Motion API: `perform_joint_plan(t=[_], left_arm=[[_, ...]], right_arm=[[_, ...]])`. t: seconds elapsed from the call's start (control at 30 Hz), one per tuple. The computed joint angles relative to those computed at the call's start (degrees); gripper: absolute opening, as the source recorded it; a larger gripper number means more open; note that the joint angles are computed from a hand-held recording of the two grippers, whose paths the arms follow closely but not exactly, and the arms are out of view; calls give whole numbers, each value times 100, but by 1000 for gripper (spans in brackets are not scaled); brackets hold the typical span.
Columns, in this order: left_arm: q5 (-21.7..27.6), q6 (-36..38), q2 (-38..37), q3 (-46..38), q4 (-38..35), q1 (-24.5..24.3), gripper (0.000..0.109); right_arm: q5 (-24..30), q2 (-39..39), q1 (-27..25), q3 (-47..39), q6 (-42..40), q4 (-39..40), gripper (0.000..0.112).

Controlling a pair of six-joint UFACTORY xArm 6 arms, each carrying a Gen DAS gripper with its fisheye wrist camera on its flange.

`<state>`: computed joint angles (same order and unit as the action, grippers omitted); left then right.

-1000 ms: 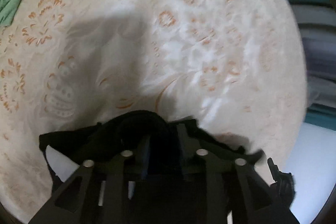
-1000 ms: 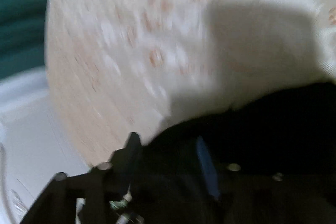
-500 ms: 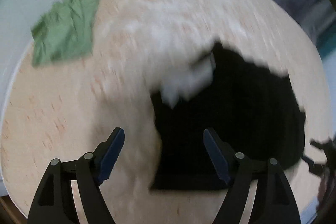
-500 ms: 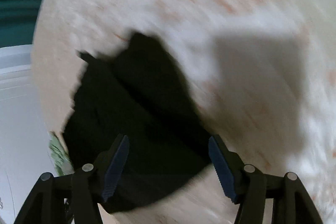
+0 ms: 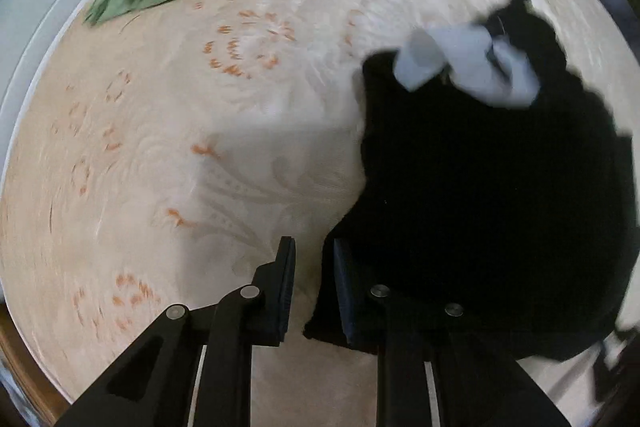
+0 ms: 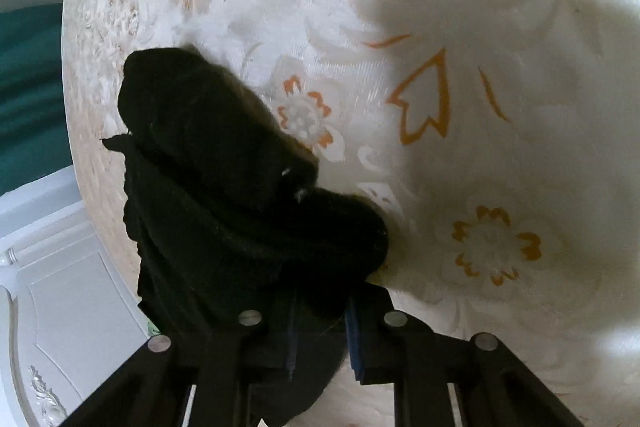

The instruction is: Fold clothes

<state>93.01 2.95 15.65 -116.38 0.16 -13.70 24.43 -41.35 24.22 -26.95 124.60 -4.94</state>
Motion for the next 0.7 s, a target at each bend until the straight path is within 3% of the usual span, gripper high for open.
perform_joint_plan(t=[0.03,0.07,0.1,0.13,0.2,0.33,0.4,0.47,0.6,0.7], left_arm=[[-116,-31,-142,19,-159,12,23],[-352,128,-368,188,-247,-32,26],[-606,339,-595,363,-324,-91,38],[-930,631,-873,636,-331,-210,55],[-1590,1726,-1620,1566,-578,-533,70],[-2858,4106,-2996,3408,-984,-1401,71],[-3538,5096,-3576,4317,-987,-1910,71],[-4263,5772,-4148,5265,-923,-2466,71],[-5461,5875,-4725,6289,-465,-3194,71],[-5579,5814,-4838,6474,-506,-3534,72]], right_arm=[[-45,-2,4,-1,-123,84,28],[-127,-27,7,24,-188,142,46],[-244,-79,11,72,-45,3,53],[-316,-143,10,117,126,-159,56],[-314,-307,0,196,525,-525,62],[-572,-442,-79,437,822,-675,64],[-933,-285,-175,563,513,-314,62],[-944,-339,-230,663,123,-2,26],[-713,-758,-199,670,237,-381,15],[-857,-815,-199,575,280,-444,13]])
